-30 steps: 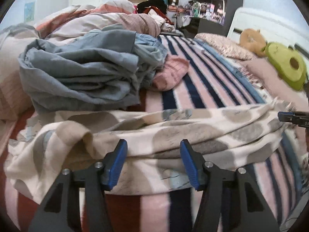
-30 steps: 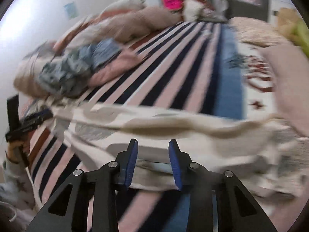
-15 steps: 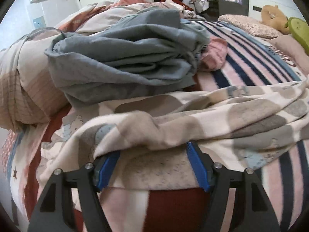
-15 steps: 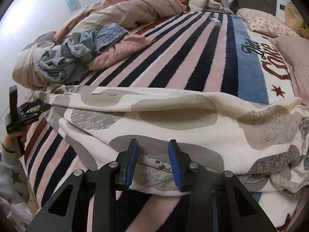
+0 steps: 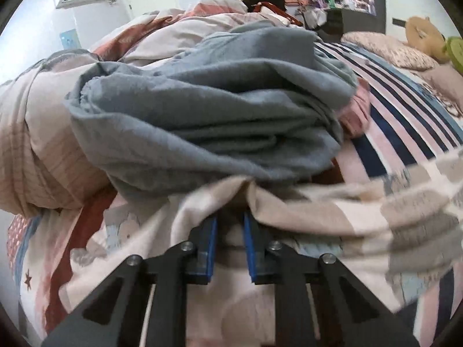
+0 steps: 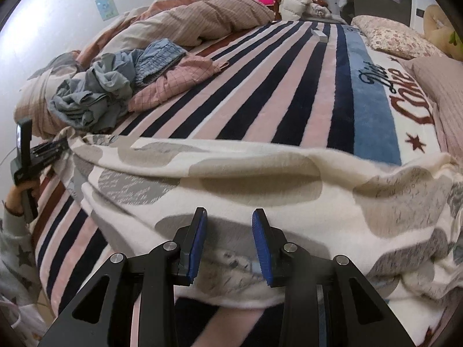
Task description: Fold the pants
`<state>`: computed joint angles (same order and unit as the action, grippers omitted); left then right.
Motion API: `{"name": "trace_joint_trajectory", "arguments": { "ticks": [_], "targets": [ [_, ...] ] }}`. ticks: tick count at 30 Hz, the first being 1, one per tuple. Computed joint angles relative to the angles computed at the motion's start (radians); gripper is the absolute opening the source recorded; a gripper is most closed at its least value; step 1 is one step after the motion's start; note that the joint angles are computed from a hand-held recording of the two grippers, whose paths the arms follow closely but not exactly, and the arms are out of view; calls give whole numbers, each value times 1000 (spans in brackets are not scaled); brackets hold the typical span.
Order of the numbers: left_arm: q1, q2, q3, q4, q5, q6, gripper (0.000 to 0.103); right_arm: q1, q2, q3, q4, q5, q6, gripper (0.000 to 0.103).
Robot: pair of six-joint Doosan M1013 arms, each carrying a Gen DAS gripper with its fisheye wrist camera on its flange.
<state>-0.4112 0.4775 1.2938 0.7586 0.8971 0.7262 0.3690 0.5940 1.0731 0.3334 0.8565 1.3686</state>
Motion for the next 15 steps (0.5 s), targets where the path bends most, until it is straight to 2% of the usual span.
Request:
{"name": "trace_joint_trajectory", "arguments": {
  "ticks": [6,7,9,11,12,15],
  "targets": [
    [9,38,-42,29,17,-24,16,7,43,-73,-7,26,-23,29],
    [6,32,-33,35,0,-30,18,8,48,-79,5,32,-36,28],
    [0,10,-8,17,-59,-38,36,13,69,-109,49,71,-85,27],
    [-2,-5,11,-33,-138,1,36,25,91,-141,64,96,-127,27],
    [-3,-6,13,-58,-166,30,36,29,97,-147,70,97,-143,21],
    [-7,20,-21,-88,-145,87,37,42,130,-189,68,103,-169,18]
  ]
}}
